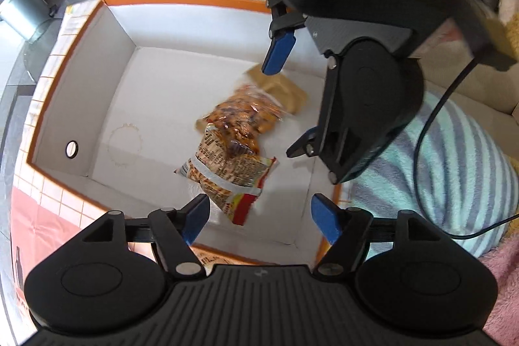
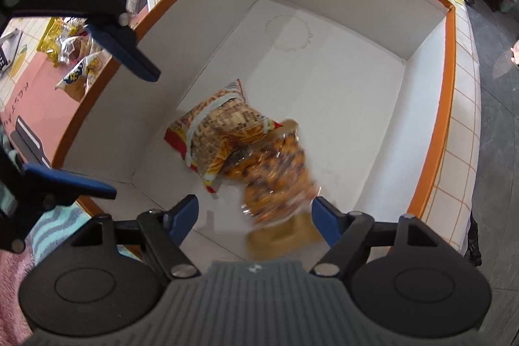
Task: Organize snacks
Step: 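Open both tools to drop the bags into the orange box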
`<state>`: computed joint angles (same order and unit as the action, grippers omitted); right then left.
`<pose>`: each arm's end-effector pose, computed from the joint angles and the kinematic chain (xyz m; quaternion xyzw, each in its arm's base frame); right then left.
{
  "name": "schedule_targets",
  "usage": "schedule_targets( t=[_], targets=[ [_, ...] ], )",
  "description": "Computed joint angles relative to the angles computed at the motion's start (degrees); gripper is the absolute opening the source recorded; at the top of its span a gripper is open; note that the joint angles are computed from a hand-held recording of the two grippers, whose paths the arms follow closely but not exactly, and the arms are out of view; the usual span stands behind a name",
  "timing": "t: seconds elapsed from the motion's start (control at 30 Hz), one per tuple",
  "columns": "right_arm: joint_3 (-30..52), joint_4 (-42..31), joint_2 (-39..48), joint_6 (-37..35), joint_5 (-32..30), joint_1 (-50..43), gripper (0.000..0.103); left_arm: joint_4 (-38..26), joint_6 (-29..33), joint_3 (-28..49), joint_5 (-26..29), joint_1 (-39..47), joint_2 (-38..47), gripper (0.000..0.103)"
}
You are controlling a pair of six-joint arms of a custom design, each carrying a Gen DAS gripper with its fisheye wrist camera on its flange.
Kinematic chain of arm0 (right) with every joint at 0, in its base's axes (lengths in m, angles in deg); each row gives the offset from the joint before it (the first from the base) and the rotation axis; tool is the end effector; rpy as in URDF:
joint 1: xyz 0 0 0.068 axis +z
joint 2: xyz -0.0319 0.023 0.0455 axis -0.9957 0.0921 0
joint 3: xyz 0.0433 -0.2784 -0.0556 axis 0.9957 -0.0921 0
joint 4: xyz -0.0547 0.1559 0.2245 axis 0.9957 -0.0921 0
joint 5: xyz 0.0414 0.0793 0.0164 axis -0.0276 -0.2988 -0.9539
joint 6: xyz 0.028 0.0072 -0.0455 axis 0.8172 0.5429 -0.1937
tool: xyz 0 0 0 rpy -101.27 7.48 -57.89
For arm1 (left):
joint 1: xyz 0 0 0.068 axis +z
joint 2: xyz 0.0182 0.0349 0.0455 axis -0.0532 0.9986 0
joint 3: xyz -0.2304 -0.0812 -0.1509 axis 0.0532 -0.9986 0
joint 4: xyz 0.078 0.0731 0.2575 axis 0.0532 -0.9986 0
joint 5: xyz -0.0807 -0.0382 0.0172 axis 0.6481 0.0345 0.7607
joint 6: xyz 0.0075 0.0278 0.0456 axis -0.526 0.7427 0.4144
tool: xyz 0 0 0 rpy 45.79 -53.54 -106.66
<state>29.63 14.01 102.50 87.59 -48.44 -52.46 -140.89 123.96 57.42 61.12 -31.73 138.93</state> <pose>0.2622 0.1645 0.2084 -0.1156 0.9861 0.0407 0.1125 0.3283 -0.1872 0.2303 0.7155 0.6895 -0.0717 0.0868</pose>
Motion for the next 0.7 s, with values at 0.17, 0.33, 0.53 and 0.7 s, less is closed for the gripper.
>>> schedule_targets(
  t=[0.17, 0.33, 0.53, 0.7],
  targets=[
    [1.38, -2.96, -1.34, 3.39, 2.20, 3.57, 0.075, -0.32, -0.62, -4.23, 2.44, 2.33, -6.84, 0.083],
    [4.60, -7.24, -2.54, 8.79, 4.27, 6.79, 0.074, -1.59, -2.87, -6.66, 3.18, 5.42, -13.63, 0.082],
    [7.43, -9.31, -5.66, 19.08, 8.76, 13.29, 0.074, -0.47, -7.45, -11.15, 4.95, 10.98, -21.70, 0.082],
    [9.42, -8.42, -5.82, 29.02, 15.27, 20.38, 0.070, -3.11, -10.33, -11.64, 11.41, 20.70, -25.65, 0.082]
  ],
)
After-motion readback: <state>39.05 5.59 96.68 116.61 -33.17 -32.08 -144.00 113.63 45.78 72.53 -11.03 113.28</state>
